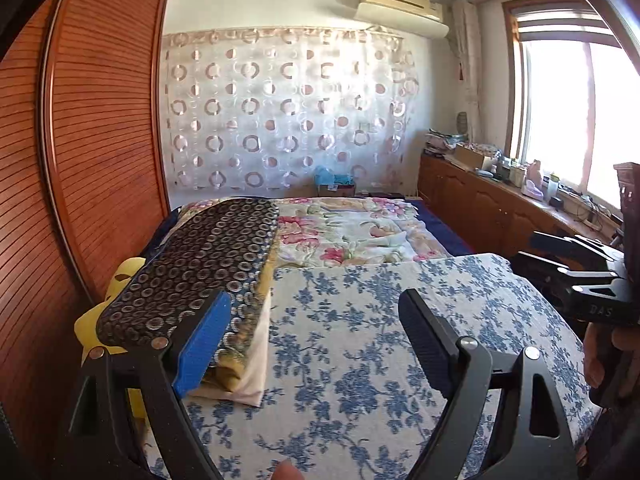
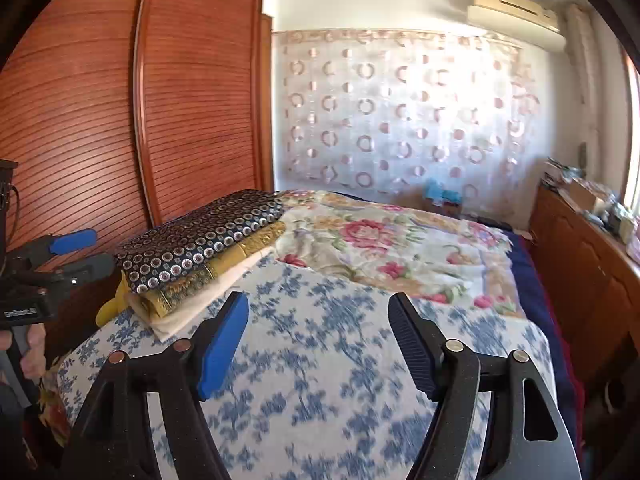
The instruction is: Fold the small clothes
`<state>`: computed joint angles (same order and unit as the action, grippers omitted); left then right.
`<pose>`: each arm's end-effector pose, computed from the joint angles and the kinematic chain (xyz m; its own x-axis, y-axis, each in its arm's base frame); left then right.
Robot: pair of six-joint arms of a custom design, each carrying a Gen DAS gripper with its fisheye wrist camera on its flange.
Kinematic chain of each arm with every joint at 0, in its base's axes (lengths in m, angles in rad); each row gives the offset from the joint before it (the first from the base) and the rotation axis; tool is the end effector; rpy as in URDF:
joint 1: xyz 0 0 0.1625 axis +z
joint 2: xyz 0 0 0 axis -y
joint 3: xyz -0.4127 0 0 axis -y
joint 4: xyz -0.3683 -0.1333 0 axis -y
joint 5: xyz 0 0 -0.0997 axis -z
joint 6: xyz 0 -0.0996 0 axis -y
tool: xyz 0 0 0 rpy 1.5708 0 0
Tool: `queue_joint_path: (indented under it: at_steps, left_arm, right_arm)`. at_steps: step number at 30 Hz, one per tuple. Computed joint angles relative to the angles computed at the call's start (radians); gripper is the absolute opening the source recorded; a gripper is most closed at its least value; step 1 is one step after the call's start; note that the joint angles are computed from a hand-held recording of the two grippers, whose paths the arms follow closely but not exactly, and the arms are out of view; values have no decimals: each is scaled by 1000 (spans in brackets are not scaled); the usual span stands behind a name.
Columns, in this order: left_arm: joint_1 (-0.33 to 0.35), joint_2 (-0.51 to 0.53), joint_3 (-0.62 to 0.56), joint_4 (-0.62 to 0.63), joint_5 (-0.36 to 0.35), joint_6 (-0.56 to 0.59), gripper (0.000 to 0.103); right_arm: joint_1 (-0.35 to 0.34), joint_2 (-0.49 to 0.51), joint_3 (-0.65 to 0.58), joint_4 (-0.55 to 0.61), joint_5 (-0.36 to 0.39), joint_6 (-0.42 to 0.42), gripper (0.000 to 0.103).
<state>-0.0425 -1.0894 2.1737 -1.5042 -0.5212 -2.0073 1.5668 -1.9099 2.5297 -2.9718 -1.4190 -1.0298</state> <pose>-0.3676 -0.2042 0.0915 -0.7125 -0.1804 -0.6780 0.5640 0.4277 -0.7064 0.1472 -0.3032 0.3381 -0.5117 -0.6615 0.5483 -0.8462 0.2778 -0.4547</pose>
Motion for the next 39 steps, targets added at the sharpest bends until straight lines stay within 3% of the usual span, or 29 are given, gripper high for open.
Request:
queue_joint_path:
  at_steps: [9,14,21,26,28,32,39]
  left_arm:
    - [-10,67,-37,-113,13,98,86]
    - [-18,86,-40,-153,17,114,86]
    - [-22,102,-62,-134,19,107,86]
    - [-23,103,-64,-126,19,101,86]
    - [-22,105,-66,-124,18,95,86]
    - [-21,106,-69,-121,18,92,86]
    - [-26,102,-66,-112,18,82,86]
  right_arm:
    - [-46,-283,96,62,-3,88,81]
    - [-70,-398,150,94,14,91,81]
    - [-44,-452,201,71,-14,134,81]
    - [-76,-442,214,35,4,124,81]
    - [-125,-482,210,82,44,96,81]
    - [-152,-488,202,97,66,78,81]
    - [-165,-498,192,122,78,67,81]
